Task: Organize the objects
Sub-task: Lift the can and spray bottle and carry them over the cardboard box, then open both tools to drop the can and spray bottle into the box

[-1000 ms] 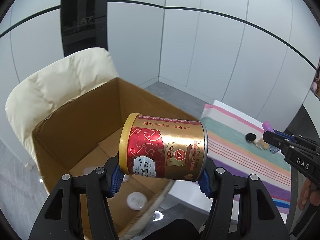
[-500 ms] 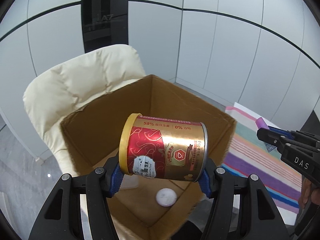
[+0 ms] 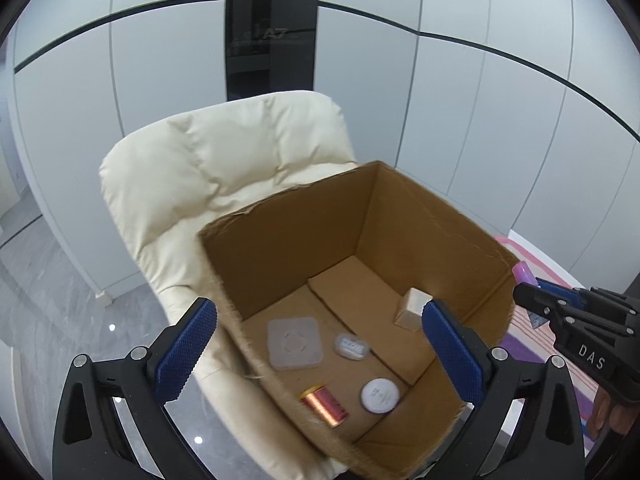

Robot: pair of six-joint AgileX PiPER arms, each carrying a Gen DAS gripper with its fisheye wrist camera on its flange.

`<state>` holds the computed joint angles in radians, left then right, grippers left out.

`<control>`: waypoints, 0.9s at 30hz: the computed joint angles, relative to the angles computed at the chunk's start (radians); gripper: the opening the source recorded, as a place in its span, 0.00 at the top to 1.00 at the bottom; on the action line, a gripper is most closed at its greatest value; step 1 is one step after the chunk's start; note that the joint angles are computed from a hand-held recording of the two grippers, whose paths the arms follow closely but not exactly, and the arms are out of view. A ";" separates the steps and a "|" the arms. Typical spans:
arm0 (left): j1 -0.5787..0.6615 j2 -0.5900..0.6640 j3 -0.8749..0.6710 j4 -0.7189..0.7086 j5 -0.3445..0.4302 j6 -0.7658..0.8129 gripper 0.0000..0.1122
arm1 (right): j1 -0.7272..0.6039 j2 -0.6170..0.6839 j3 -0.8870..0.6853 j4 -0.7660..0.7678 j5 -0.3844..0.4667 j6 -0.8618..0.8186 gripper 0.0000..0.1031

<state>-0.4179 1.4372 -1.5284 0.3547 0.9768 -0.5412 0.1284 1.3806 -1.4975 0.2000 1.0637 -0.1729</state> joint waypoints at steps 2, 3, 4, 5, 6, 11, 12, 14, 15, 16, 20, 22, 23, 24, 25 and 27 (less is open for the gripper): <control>0.017 -0.018 0.018 -0.005 0.003 0.009 0.08 | 0.028 0.013 -0.012 -0.008 -0.003 0.014 0.81; 0.031 -0.027 0.029 -0.012 0.002 0.019 0.08 | 0.046 0.020 -0.018 -0.015 -0.006 0.023 0.81; 0.033 -0.036 0.037 -0.012 0.006 0.022 0.08 | 0.066 0.029 -0.025 -0.022 -0.009 0.034 0.81; 0.043 -0.046 0.048 -0.017 0.006 0.032 0.08 | 0.081 0.035 -0.030 -0.027 -0.009 0.042 0.81; 0.054 -0.055 0.057 -0.019 0.007 0.036 0.08 | 0.097 0.043 -0.037 -0.032 -0.012 0.049 0.81; 0.102 -0.084 0.084 -0.044 0.009 0.057 0.08 | 0.168 0.073 -0.052 -0.054 -0.050 0.071 0.81; 0.107 -0.087 0.086 -0.045 0.010 0.059 0.08 | 0.180 0.078 -0.054 -0.062 -0.051 0.079 0.80; 0.121 -0.092 0.090 -0.051 0.009 0.063 0.08 | 0.200 0.082 -0.054 -0.087 -0.060 0.100 0.72; 0.127 -0.091 0.090 -0.053 0.008 0.065 0.08 | 0.208 0.085 -0.057 -0.102 -0.057 0.112 0.64; 0.131 -0.090 0.089 -0.054 0.009 0.065 0.08 | 0.212 0.085 -0.055 -0.109 -0.060 0.120 0.43; 0.137 -0.088 0.087 -0.050 0.009 0.060 0.08 | 0.197 0.063 -0.041 -0.098 -0.092 0.131 0.11; 0.135 -0.085 0.087 -0.050 0.008 0.063 0.08 | 0.194 0.058 -0.042 -0.105 -0.092 0.133 0.02; 0.133 -0.083 0.086 -0.050 0.008 0.063 0.08 | 0.192 0.052 -0.036 -0.117 -0.099 0.143 0.00; 0.129 -0.080 0.083 -0.049 0.008 0.062 0.08 | 0.190 0.050 -0.033 -0.124 -0.103 0.150 0.00; 0.124 -0.078 0.080 -0.045 0.009 0.057 0.08 | 0.185 0.049 -0.033 -0.125 -0.102 0.151 0.00; 0.113 -0.072 0.073 -0.040 0.009 0.052 0.08 | 0.172 0.050 -0.036 -0.119 -0.094 0.141 0.00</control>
<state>-0.3053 1.3654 -1.4556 0.3150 0.9861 -0.4888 0.3001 1.4308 -1.5336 0.0809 0.9693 -0.0320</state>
